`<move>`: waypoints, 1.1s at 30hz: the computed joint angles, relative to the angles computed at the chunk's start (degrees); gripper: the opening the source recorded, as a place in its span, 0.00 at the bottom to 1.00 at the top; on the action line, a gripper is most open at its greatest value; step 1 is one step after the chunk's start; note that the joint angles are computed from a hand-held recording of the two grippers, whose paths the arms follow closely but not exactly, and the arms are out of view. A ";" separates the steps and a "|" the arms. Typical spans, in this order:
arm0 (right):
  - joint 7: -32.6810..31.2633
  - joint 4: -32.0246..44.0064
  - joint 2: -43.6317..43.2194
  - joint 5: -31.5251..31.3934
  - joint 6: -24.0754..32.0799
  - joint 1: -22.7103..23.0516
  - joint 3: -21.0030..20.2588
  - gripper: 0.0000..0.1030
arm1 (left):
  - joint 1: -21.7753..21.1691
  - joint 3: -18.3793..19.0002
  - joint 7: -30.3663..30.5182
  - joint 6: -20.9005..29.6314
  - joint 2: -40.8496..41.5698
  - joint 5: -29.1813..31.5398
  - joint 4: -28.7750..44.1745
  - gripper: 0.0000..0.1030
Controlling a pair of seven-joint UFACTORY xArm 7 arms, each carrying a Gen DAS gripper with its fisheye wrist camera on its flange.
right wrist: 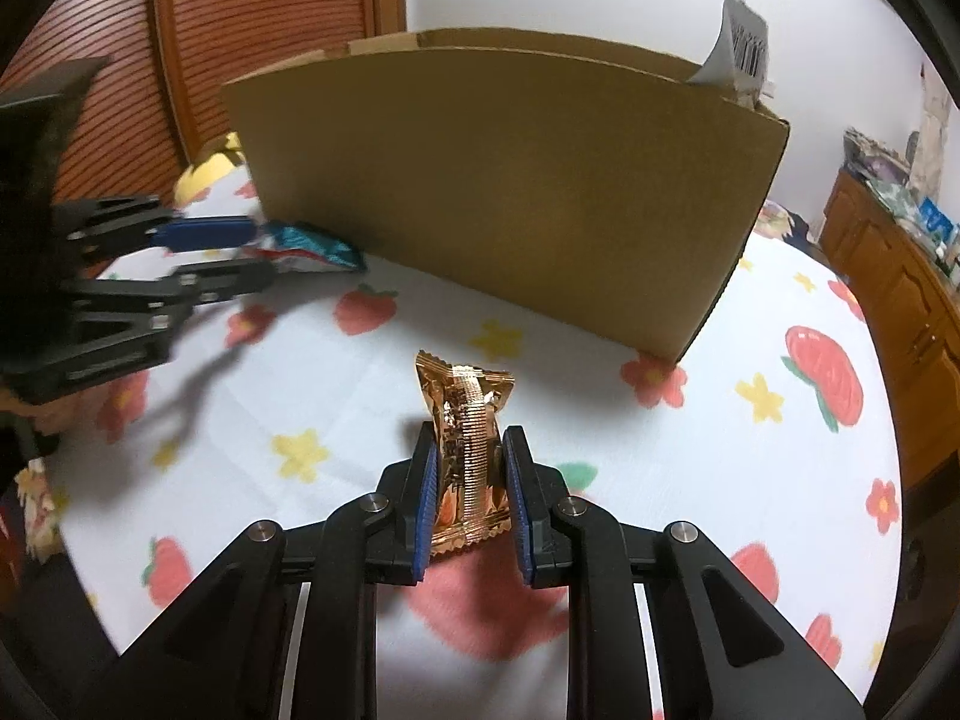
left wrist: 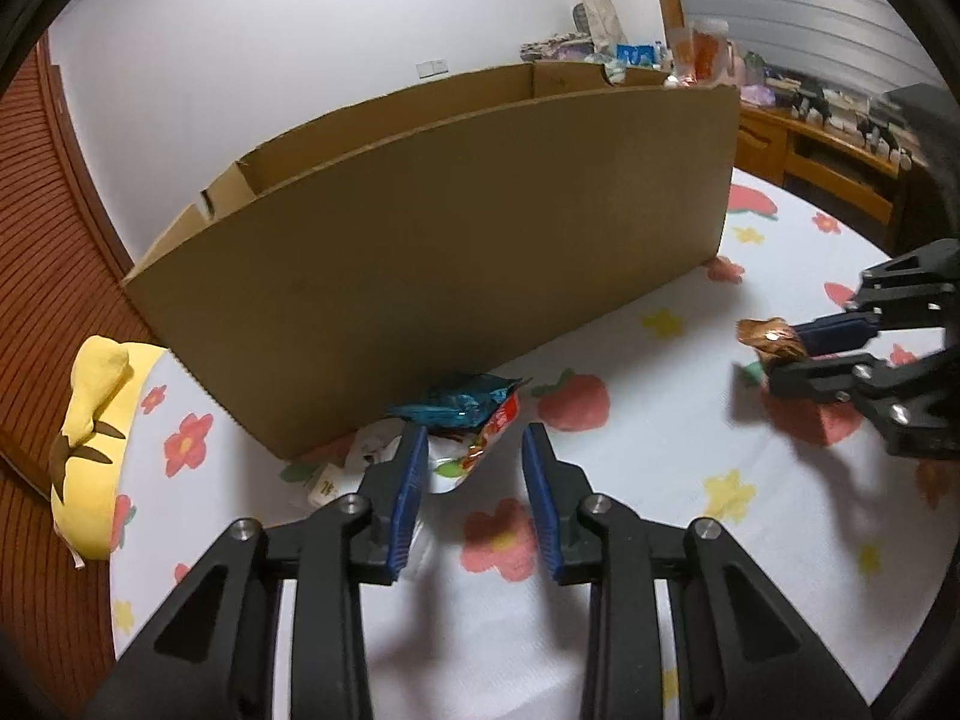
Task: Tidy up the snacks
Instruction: 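Grasp the copper-wrapped bar with the right tool while the left tool grasps a small red-white packet, then lift both snacks over the box and open both tools to release them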
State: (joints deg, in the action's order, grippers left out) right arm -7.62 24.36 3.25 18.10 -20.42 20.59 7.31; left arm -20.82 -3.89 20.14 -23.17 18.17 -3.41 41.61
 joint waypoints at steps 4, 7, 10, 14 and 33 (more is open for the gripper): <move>-0.05 -2.97 -2.22 1.93 -1.58 1.12 1.15 0.19 | -1.39 0.95 0.88 0.23 1.00 -1.89 1.24 0.21; 3.52 -5.53 -3.71 -0.95 -2.96 0.25 1.82 0.19 | 0.60 -0.57 -0.64 1.04 1.06 -0.03 1.61 0.10; 2.58 -5.81 -3.43 1.74 -3.72 0.37 3.05 0.19 | 2.58 -1.97 -2.95 1.13 0.47 1.74 1.12 0.08; 1.69 -5.56 -2.39 3.16 -4.01 0.65 3.19 0.19 | 5.24 -3.74 -6.07 0.59 -1.28 5.73 -0.85 0.03; 2.90 -3.51 -0.14 2.11 -4.15 1.81 1.66 0.18 | 15.32 -5.11 -38.31 -4.98 -13.95 40.31 -8.23 0.01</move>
